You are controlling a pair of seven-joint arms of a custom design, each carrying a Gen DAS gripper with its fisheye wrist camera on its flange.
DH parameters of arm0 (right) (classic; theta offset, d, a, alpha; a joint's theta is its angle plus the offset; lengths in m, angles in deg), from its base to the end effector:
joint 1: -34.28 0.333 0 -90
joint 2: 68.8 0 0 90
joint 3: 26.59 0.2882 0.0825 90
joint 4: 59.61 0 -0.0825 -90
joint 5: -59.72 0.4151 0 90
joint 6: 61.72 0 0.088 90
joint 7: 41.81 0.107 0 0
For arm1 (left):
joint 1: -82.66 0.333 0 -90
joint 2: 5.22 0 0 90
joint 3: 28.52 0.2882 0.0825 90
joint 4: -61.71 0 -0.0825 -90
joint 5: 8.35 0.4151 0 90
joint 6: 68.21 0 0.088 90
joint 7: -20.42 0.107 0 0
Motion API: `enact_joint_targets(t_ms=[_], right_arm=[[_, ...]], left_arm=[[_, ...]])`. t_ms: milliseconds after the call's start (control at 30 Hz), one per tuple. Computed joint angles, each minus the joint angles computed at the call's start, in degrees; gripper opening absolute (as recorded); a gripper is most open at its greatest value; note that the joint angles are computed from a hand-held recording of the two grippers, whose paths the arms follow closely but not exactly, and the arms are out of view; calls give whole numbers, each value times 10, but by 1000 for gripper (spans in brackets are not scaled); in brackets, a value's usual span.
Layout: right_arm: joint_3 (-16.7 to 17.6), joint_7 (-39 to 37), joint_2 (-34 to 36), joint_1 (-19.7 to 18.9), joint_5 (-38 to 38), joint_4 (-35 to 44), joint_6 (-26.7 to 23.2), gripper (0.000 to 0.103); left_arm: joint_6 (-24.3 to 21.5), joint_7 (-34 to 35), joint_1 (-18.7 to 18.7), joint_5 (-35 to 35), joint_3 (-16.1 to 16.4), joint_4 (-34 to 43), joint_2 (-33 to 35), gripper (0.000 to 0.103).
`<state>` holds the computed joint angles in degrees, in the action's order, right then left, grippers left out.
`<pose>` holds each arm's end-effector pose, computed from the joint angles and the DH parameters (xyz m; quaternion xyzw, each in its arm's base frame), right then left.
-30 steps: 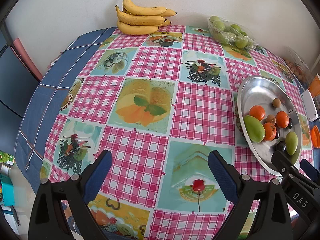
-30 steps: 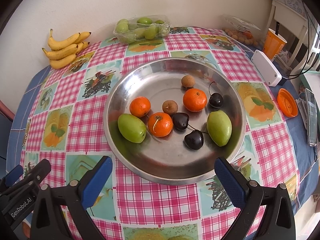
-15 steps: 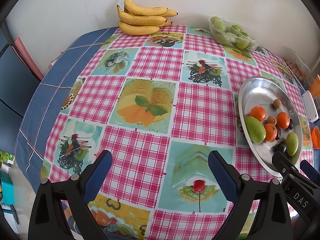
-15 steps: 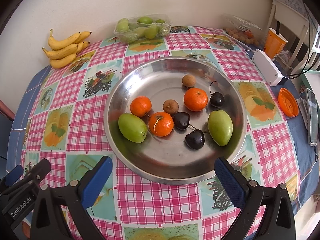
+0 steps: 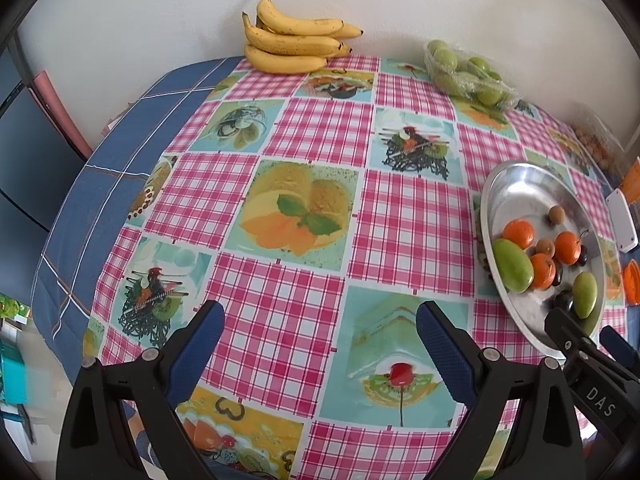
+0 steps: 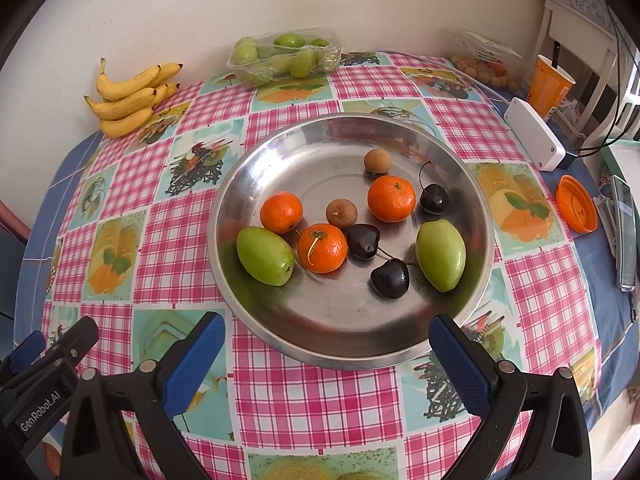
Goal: Organize fruits
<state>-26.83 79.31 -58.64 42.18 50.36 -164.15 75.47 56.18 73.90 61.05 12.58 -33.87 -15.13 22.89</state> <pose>0.6601 0.0876 0.4385 -0.5764 0.7910 -0.1439 0.1465 0.6806 -0.3156 0.4524 -0.6998 0.6791 -0.1301 0.1793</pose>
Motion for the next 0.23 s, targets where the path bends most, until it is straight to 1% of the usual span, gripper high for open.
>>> enact_joint_targets(t_ms=[233], right_arm=[[0,-1,0,0,2,0,0,103]], left_arm=[[6,-2,0,-1,-1,0,0,97]])
